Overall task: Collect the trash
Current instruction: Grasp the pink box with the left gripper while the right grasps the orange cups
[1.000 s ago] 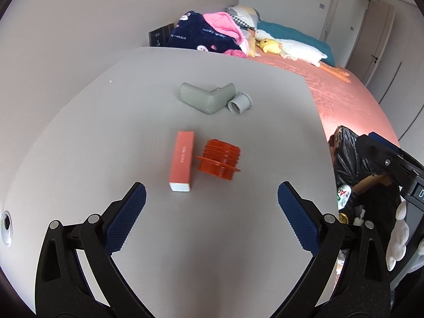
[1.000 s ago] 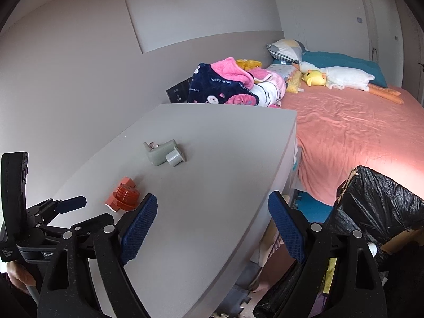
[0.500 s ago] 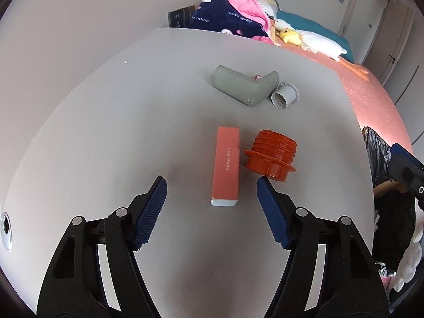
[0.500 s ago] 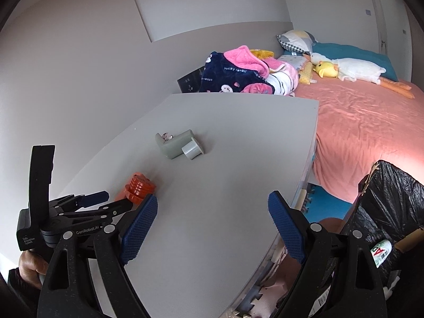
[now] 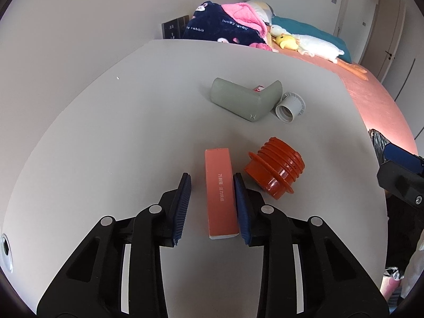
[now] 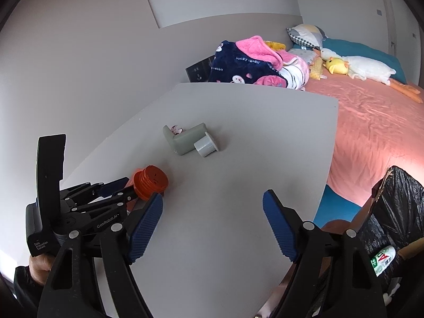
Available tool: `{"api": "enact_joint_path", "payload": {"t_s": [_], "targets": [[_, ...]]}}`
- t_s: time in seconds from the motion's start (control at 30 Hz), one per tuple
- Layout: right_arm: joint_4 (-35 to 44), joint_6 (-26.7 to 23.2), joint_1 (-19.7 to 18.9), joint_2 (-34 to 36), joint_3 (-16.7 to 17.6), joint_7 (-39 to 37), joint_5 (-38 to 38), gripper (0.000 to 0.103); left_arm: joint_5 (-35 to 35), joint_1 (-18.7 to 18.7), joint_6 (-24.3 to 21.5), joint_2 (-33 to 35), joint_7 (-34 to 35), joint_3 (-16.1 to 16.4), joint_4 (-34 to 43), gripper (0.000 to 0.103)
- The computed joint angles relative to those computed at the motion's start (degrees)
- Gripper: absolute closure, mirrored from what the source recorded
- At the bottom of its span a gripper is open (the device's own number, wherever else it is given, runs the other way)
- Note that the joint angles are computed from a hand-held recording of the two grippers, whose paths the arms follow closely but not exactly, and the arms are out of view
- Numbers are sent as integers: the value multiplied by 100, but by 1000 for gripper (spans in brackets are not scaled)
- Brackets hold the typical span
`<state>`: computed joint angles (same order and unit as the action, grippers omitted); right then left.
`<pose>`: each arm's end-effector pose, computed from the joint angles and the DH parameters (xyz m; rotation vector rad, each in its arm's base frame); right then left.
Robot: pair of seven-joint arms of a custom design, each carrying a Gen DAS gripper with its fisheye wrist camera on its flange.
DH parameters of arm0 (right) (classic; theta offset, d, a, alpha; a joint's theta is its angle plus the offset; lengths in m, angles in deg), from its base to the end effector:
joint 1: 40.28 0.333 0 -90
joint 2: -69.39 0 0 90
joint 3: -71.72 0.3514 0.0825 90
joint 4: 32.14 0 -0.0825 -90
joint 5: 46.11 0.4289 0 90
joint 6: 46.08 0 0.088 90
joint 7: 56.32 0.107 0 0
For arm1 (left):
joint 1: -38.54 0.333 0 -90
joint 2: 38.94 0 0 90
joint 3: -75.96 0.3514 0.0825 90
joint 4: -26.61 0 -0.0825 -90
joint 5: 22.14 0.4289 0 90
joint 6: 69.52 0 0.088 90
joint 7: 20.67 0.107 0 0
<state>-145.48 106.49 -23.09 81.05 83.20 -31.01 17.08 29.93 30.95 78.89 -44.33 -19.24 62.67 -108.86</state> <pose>0.6018 0.2928 0.4165 -2.0884 0.9431 -0.0290 0.5018 -0.2083 0.3964 -2.1659 1.3452 -0.5023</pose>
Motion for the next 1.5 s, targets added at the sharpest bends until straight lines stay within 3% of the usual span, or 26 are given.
{"api": "enact_joint_path", "payload": {"t_s": [0.27,0.43,0.67,0.97,1.07,1.13,1.2,1.5], "targets": [[178,-27,137,163,76,360,-557,24,156,230,612,-281,-736,18,-377,84],[321,-62,211,303,144,662,-931,24,307,392,599,-519,-1199,-92,-589,84],[531,-65,306,508,279,954,-1439,28,1147,639,452,-1006,-2248,-311,-857,84],[772,18,420,777,368,1515,-2076,34,1164,822,666,-1187,-2419,-278,-1071,84],[780,55,443,824,387,1696,-2287,43,1147,868,720,-1209,-2428,-295,-1100,84],[725,217,488,822,386,1799,-2459,56,1126,898,747,-1209,-2404,-301,-1108,84],[629,404,475,786,435,1784,-2559,56,1118,922,784,-1197,-2387,-308,-1104,84],[407,258,207,559,538,1463,-2190,56,1169,957,920,-1156,-2353,-340,-1057,84]]}}
